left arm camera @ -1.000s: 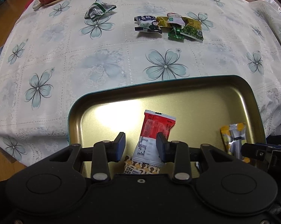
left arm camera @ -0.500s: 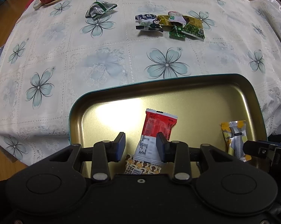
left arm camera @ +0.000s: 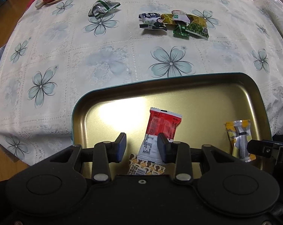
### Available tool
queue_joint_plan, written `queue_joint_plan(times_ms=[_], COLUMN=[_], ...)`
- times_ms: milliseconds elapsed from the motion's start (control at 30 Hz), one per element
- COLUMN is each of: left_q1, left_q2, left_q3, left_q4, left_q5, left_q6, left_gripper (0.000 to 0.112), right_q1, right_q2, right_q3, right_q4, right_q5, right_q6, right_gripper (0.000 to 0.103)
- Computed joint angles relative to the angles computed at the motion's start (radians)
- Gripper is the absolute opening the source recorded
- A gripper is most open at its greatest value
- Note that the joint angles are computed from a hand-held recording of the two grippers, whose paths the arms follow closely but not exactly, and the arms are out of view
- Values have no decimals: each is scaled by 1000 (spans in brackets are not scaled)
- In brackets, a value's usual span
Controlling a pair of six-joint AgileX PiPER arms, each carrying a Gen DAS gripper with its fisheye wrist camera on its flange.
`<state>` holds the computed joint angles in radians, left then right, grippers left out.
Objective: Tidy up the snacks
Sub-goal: 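Move both open tools away from the tray back toward the snack pile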
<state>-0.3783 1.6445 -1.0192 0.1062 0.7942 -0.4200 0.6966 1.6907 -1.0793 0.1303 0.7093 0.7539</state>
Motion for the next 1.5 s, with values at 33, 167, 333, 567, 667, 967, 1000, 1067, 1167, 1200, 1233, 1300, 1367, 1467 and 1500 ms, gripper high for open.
queue_joint_plan(times_ms=[33, 167, 333, 567, 667, 967, 1000, 1067, 1167, 1200, 1233, 1300, 1367, 1467, 1500], left_q1=[1, 3, -3, 7, 2, 44, 49, 56, 61, 64, 71, 84, 101, 98, 88], left_q2=[0, 0, -11, -41, -38, -79, -80, -74, -80, -87, -98, -110, -126, -150, -149], left_q3=[1, 3, 18, 33, 26, 34, 33, 24, 19, 21, 26, 20, 9, 2, -2], left_q4=[-1, 1, 10, -6, 25, 4, -1, -13, -16, -14, -20, -33, -58, -29, 3], left_q5=[1, 3, -8, -27, -13, -7, -11, -11, -7, -10, -18, -14, -13, -27, -25], left_q6=[0, -5, -14, 1, -33, -29, -26, -22, -14, -15, -8, -3, 2, -35, -67], left_gripper=[45, 45, 45, 44, 44, 44, 44, 44, 44, 44, 44, 44, 44, 44, 44], right_q1=[0, -1, 2, -2, 5, 32, 36, 50, 64, 66, 68, 76, 84, 70, 63], right_q2=[0, -4, -5, -19, -18, 6, 8, 17, 31, 33, 34, 30, 23, 32, 39], right_q3=[-1, -2, -17, -44, -59, -89, -89, -94, -101, -104, -109, -126, -152, -218, -246], right_q4=[0, 6, 24, 64, 46, -16, -28, -62, -96, -98, -98, -108, -114, -74, -65], right_q5=[0, -7, -9, -32, -42, -26, -25, -19, -3, 2, 11, 40, 75, 138, 162], right_q6=[1, 1, -14, -22, 5, 55, 67, 97, 118, 116, 115, 123, 124, 65, 47], right_gripper=[39, 39, 39, 39, 39, 39, 39, 39, 39, 39, 39, 39, 39, 39, 39])
